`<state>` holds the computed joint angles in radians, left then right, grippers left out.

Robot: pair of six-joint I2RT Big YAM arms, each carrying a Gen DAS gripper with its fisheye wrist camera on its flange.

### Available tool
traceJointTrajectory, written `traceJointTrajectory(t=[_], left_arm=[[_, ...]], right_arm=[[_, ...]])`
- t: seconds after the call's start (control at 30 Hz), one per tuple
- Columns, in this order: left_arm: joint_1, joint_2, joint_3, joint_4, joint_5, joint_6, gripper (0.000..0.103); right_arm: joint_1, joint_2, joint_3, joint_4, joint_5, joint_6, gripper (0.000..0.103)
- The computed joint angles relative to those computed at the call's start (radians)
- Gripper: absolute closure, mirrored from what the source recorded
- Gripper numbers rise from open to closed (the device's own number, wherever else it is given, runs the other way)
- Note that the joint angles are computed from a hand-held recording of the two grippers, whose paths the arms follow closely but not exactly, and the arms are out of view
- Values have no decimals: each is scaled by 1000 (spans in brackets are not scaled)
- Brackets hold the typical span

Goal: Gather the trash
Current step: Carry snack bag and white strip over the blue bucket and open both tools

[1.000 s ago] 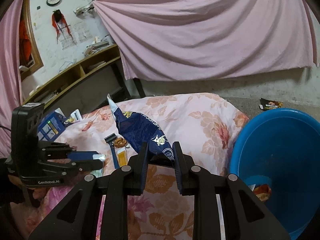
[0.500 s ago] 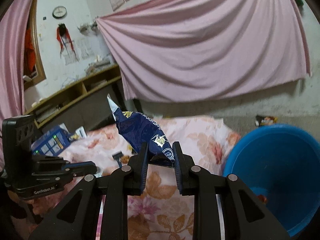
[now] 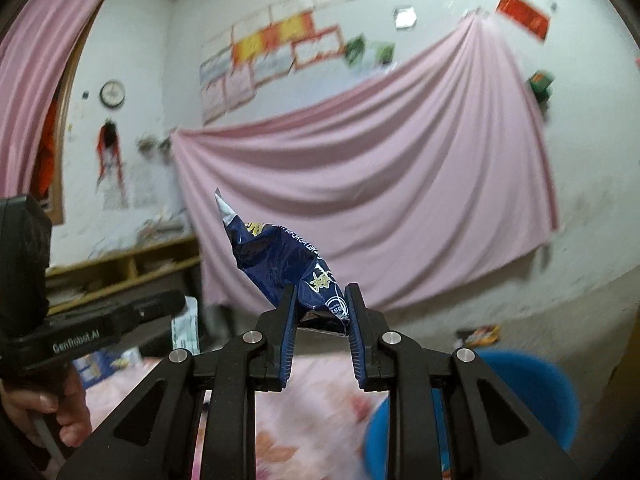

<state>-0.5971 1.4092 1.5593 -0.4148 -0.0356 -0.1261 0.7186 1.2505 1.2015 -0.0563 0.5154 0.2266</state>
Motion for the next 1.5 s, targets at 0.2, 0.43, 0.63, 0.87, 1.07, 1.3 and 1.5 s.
traceJointTrajectory(t=[0.2,0.43,0.63,0.87,1.07,1.3,1.5], left_arm=[[-73,25,2,207,-23,72,103],[-136,111,68,245,0,92,103],[-162,203,189,104,-19,44,103],[-158,325,360,-123,-40,-23,103],[-138,406,502,-285,17,-101,103],[-122,457,608,-432,45,-148,102],[-126,426,557,-433,29,-154,94]], right_arm=[[11,-64,-67,191,188,-140,82],[-12,-103,-99,210,301,-181,82],[-62,-107,-70,-36,309,-3,82],[-125,-73,-17,-336,220,197,82],[-173,-65,-15,-422,102,295,79],[-197,-50,-9,-466,28,340,79],[-200,-44,1,-476,16,339,76]])
